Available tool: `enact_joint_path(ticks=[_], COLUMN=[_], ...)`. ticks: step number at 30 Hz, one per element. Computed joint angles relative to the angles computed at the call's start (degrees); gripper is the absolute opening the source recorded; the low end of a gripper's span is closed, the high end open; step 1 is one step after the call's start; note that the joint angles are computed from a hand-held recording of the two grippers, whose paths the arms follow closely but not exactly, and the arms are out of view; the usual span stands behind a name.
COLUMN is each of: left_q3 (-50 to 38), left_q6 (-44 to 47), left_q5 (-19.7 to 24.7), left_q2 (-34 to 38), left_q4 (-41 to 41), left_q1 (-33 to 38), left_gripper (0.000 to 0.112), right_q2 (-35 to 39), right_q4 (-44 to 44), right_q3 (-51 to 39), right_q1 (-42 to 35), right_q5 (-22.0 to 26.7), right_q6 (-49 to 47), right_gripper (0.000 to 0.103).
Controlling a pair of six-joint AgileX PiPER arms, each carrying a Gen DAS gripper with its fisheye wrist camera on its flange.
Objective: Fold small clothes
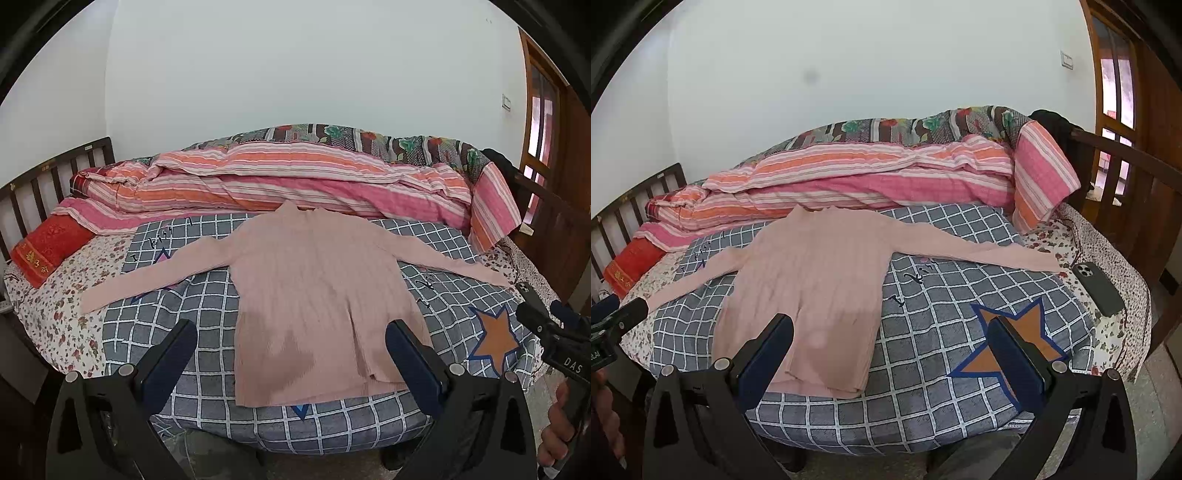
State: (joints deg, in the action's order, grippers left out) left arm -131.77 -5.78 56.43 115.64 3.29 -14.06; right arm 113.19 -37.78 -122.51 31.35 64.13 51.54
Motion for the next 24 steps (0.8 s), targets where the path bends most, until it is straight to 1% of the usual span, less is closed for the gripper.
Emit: enact_joint_path(ticks=[12,17,24], left_q3=[-1.33,-1.0,-2.87], left_q6=[1.26,1.13,1.1], left_q5=[1.19,0.93,2.01], left_q2=[0.61,0.27,1.21], left_q4=[-2.2,-2.19,-2.07], left_q1=[1.99,2.5,2.83], left_gripper=[0.102,0.102,0.102], right_q2=[1.04,1.32,1.83], right_q4=[-0.35,-0.06,0.47], right_q3=[-2.77,-3.24,-3.95], right_q1=[0.43,0.33,0.23], right_q5=[1.57,1.52,1.41], right_q6=[-1.23,-1.53,-1.64], right_gripper=[0.103,0.103,0.103])
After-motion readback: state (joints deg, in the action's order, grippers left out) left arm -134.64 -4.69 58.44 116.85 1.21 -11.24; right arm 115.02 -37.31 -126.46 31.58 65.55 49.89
